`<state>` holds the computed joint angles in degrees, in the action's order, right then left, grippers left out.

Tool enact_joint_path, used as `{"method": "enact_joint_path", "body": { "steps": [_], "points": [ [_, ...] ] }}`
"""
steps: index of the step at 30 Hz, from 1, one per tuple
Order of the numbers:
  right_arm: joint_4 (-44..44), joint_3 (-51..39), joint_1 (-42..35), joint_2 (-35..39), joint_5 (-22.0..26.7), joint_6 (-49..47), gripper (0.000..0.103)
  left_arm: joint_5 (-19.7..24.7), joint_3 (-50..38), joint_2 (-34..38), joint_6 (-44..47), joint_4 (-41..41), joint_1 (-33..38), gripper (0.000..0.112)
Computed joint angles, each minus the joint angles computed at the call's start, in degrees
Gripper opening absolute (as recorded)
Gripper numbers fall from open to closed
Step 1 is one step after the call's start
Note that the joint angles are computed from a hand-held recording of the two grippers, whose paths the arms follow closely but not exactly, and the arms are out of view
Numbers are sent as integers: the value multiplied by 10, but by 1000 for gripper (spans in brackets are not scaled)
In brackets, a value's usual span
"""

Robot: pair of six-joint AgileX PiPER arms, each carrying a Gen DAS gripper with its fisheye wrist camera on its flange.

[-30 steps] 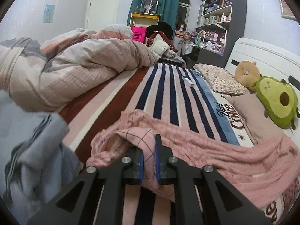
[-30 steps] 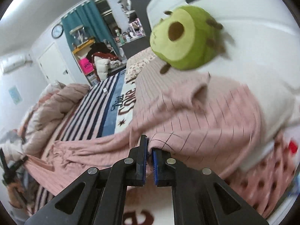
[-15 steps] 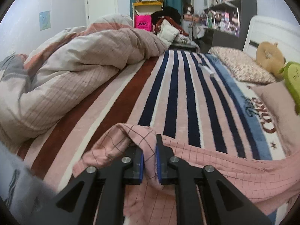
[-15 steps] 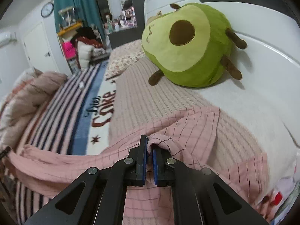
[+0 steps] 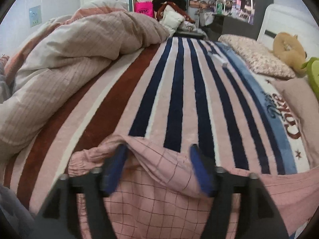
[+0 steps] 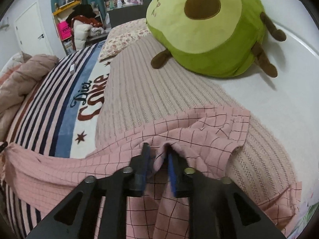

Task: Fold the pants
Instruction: 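Lay the pants flat and open both grippers to release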

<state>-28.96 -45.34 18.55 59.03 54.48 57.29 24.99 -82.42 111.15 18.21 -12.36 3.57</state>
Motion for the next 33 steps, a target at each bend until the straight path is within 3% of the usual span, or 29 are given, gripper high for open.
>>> {"method": "enact_joint_path", "body": {
  "steps": [1, 4, 6, 9, 11, 12, 14, 16, 19, 21, 26, 33],
  "points": [
    [13, -2, -2, -5, -3, -10, 37, -12, 12, -14, 3, 5, 2, 73],
    [7, -16, 28, -15, 16, 0, 51, -21, 38, -56, 88, -65, 19, 74],
    [-33, -32, 97, -21, 58, 48, 58, -9, 52, -83, 156, -134, 36, 74],
    [-103, -57, 231, -17, 123, 136, 59, 30, 74, -113, 265, -241, 54, 74],
    [-124, -68, 301, -8, 128, 171, 59, 74, 89, -128, 326, -284, 56, 74],
    [-117, -69, 319, 1, 105, 172, 59, 94, 102, -134, 356, -298, 51, 74],
    [-75, -69, 319, 23, 46, 145, 48, 118, 116, -135, 377, -307, 43, 74],
    [-33, -62, 313, 53, -9, 124, 26, 150, 126, -121, 381, -303, 37, 71],
    [30, -27, 296, 112, -108, 81, 12, 160, 141, -100, 376, -276, 20, 50],
    [40, -12, 294, 153, -143, 79, 12, 138, 150, -88, 355, -237, -1, 45],
    [18, 2, 268, 223, -196, 106, 10, 103, 136, -55, 304, -189, -21, 45],
    [-28, -36, 201, 261, -182, 91, 10, 83, 39, 16, 191, -107, -44, 45]
  ]
}}
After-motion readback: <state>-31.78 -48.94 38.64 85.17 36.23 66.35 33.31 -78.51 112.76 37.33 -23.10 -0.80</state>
